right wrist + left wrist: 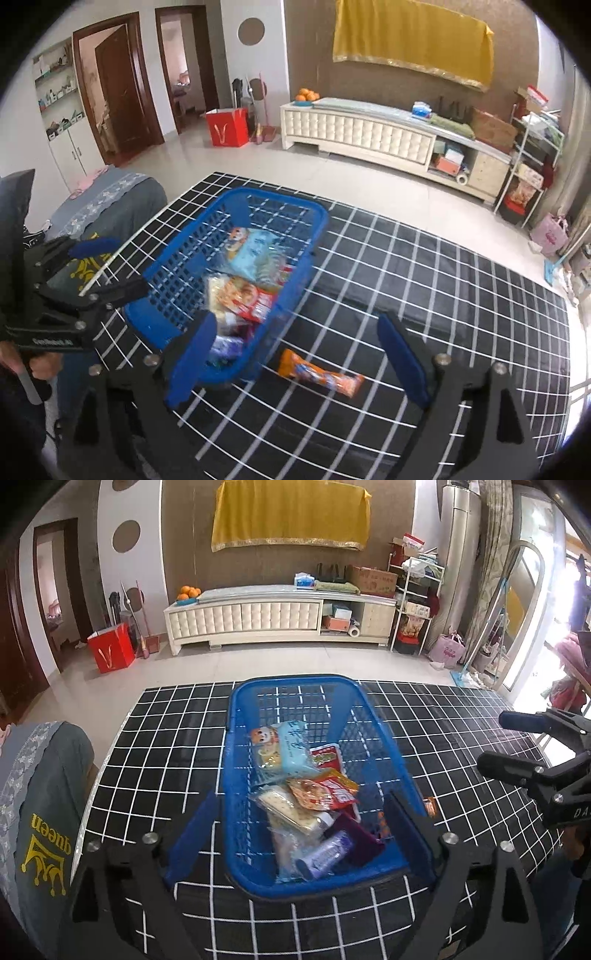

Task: Organize snacks
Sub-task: 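Grasp the orange stick snack bag beside the basket with the right tool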

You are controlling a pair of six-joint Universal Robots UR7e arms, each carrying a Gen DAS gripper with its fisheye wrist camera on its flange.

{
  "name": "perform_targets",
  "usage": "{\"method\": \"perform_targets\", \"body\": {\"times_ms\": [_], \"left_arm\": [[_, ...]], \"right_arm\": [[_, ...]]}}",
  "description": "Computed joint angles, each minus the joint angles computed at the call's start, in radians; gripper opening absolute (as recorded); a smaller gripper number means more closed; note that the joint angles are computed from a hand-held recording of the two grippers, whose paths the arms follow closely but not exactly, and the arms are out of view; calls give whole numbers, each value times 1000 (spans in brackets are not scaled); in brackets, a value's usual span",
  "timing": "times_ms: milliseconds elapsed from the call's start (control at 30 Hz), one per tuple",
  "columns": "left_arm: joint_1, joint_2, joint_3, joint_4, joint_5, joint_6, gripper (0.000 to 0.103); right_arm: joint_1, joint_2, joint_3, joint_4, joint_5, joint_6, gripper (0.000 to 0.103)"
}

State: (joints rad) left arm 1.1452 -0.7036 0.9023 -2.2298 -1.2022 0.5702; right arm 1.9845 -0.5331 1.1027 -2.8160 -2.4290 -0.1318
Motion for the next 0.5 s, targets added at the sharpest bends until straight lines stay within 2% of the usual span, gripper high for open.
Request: {"method": "perform_targets", "body": {"times_ms": [67, 300, 500], "left_arm": [[-9, -32, 73, -48, 6, -7, 103], [-37, -108, 271, -190, 58, -14, 103], [-45, -163, 413, -272, 110, -70, 103]], "right_arm": [[-1, -27, 52, -33, -6, -4, 96], [-19, -104, 205, -93, 40, -20, 98], [-41, -138, 307, -137, 66, -97, 98]]}}
